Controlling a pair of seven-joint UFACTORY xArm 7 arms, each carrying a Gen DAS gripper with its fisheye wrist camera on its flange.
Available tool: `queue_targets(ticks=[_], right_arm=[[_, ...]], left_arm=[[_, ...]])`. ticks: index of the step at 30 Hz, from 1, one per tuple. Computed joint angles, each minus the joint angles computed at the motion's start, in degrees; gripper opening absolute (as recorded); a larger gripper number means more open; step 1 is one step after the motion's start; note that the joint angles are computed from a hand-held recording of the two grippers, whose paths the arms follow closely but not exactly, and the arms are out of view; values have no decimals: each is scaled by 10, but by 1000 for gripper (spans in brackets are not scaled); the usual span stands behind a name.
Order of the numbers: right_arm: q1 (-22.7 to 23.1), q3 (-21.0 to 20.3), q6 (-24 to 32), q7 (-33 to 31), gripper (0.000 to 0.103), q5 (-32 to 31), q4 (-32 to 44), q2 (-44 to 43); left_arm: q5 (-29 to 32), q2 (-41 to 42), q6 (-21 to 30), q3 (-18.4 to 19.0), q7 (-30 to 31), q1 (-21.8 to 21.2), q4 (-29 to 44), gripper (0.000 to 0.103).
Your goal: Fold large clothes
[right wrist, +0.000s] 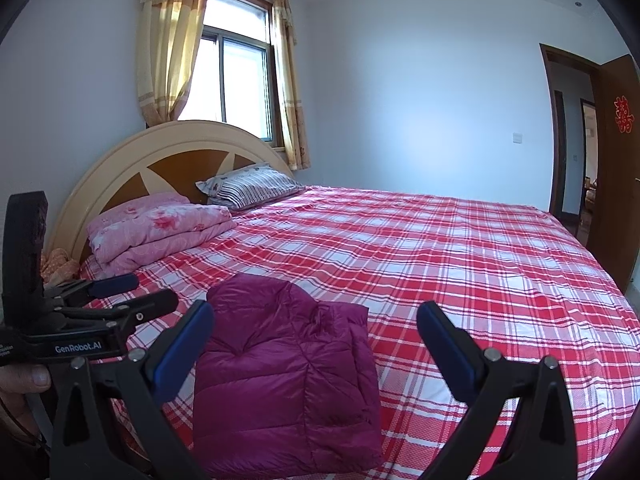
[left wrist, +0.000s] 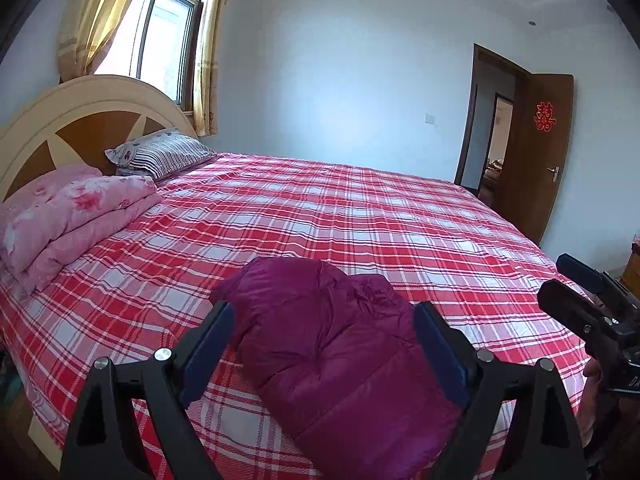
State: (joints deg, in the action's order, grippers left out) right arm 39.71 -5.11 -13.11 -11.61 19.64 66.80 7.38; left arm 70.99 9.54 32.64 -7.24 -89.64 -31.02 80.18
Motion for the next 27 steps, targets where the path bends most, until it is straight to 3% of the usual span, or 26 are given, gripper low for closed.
queue_targets(ticks=[6, 9, 17, 27], right_arm=[[-28, 28, -9, 11, 103, -10, -2, -1], [-46, 45, -13, 18, 103, -16, -3, -2], [-98, 96, -24, 52, 103, -58, -10, -2], [-107, 102, -15, 75, 103, -87, -8, 4]], left_arm=[[27, -16, 18, -2, -36, 1, -11, 91], [32, -19, 35, -8, -30, 3, -9, 97], [37, -25, 59, -15, -29, 9, -12, 98], [47, -17, 61, -16, -28, 7, -10, 99]])
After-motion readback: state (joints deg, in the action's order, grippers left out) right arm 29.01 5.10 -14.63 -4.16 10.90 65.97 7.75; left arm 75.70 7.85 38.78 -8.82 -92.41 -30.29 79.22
